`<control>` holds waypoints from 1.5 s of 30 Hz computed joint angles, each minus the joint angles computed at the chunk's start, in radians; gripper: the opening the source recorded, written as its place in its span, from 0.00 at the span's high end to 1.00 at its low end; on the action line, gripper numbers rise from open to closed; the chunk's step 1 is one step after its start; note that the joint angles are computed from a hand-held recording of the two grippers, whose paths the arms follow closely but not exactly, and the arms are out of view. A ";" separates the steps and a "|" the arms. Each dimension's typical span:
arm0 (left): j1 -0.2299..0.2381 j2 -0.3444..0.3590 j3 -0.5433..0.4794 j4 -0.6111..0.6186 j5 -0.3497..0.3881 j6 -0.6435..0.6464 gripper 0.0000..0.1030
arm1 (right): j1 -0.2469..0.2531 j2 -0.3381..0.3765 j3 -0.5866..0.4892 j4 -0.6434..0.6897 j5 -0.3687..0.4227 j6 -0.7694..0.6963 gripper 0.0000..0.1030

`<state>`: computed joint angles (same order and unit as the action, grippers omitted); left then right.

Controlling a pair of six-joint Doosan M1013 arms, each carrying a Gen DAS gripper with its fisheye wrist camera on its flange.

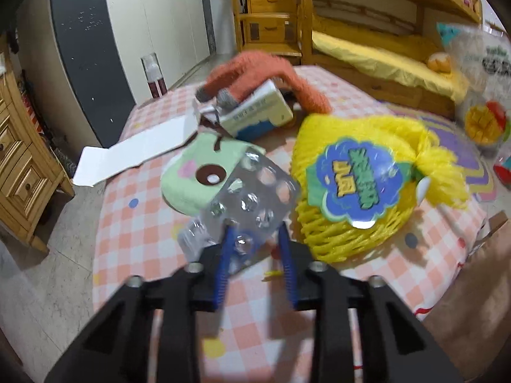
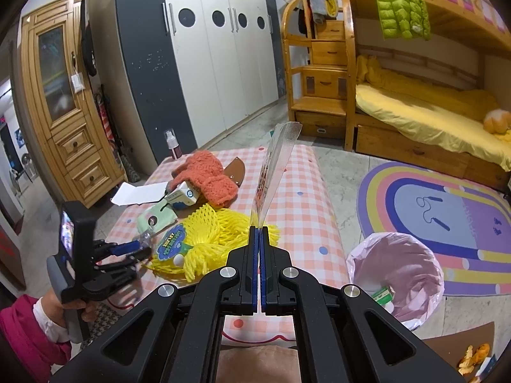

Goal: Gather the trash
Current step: 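Grasp the silver blister pack with the left tool while the right tool holds the snack bag, then carry the snack bag and blister pack over the pink bin and open both tools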

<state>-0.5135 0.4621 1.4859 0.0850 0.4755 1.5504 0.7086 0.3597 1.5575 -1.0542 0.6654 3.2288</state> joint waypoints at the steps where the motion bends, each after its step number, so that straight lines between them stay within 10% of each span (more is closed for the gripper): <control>1: 0.001 -0.010 0.010 0.011 -0.016 -0.014 0.84 | 0.000 -0.001 0.002 -0.006 -0.002 0.007 1.00; 5: 0.019 -0.053 0.033 -0.095 -0.044 0.046 0.97 | 0.001 -0.008 0.017 -0.036 -0.014 0.042 1.00; 20: -0.020 -0.129 0.035 -0.477 -0.055 0.385 0.97 | 0.002 -0.061 0.110 -0.156 0.004 0.222 1.00; 33: -0.169 0.061 -0.197 -0.616 0.138 0.596 0.97 | -0.021 -0.101 0.221 -0.055 0.189 0.284 1.00; 45: -0.231 0.253 -0.444 -0.617 0.317 0.568 0.97 | -0.117 -0.076 0.281 0.066 0.175 0.289 0.99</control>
<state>-0.7442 0.7151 1.0420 -0.5323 0.7921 2.1182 0.5913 0.2836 1.8390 -0.9885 0.8409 3.5179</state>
